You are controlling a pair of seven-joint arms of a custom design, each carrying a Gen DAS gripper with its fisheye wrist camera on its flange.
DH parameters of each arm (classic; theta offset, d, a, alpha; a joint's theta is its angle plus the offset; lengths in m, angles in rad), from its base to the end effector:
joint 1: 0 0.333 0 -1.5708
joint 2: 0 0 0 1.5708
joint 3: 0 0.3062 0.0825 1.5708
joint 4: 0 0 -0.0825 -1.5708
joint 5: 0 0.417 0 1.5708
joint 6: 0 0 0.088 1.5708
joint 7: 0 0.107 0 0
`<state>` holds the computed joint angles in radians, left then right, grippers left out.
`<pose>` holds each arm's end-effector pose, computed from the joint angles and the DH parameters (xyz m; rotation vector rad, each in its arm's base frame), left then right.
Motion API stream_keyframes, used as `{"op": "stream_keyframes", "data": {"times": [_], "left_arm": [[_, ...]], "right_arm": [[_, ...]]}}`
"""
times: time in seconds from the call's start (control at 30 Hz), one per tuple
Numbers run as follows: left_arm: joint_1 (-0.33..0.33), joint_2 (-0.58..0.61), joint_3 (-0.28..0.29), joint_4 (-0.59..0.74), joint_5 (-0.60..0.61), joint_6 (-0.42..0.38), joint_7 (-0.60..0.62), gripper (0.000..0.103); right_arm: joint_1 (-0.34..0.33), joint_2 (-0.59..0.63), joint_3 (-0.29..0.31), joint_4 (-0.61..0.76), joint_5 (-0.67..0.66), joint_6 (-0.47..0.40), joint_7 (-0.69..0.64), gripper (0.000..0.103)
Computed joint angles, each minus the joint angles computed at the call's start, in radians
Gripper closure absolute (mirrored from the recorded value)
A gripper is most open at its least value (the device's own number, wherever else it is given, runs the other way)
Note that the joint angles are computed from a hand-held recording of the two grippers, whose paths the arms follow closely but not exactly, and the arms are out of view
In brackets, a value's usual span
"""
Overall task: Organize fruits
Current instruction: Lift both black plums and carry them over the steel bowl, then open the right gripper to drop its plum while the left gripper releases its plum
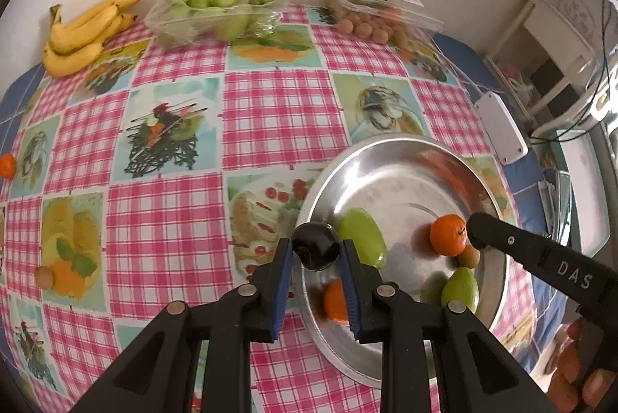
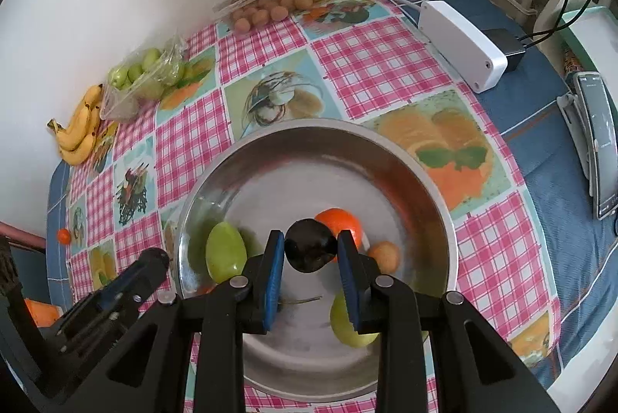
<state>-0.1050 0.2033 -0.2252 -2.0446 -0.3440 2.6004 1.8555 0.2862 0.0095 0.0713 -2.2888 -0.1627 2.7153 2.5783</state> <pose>0.6069 -0.1969 0.3512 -1.7480 2.4667 -0.6739 0.5368 0.2067 0.3602 -1.3745 2.3604 -0.1923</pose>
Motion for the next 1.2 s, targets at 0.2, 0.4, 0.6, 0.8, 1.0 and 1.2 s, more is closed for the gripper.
{"op": "stream_keyframes", "data": {"times": [0.2, 0.4, 0.6, 0.8, 1.0, 1.2], "left_arm": [[-0.007, 0.002, -0.001, 0.0, 0.015, -0.004, -0.001, 0.077], [-0.011, 0.002, -0.005, -0.001, 0.02, 0.0, 0.006, 0.077], [-0.026, 0.021, 0.001, 0.004, 0.075, -0.011, -0.026, 0.076], [-0.023, 0.025, 0.0, 0.005, 0.085, -0.013, -0.034, 0.076], [-0.023, 0.035, 0.001, 0.012, 0.1, -0.023, -0.05, 0.076], [-0.022, 0.037, -0.001, 0.013, 0.103, -0.025, -0.053, 0.076]], "right_arm": [[0.007, 0.016, 0.005, 0.016, 0.033, 0.017, -0.04, 0.074], [0.011, 0.027, 0.003, 0.023, 0.051, 0.011, -0.062, 0.074], [0.016, 0.065, 0.007, 0.056, 0.117, -0.029, -0.132, 0.074], [0.025, 0.082, 0.005, 0.072, 0.133, -0.053, -0.153, 0.073], [0.03, 0.101, 0.004, 0.091, 0.142, -0.071, -0.165, 0.073], [0.032, 0.122, 0.004, 0.112, 0.157, -0.093, -0.183, 0.073]]}}
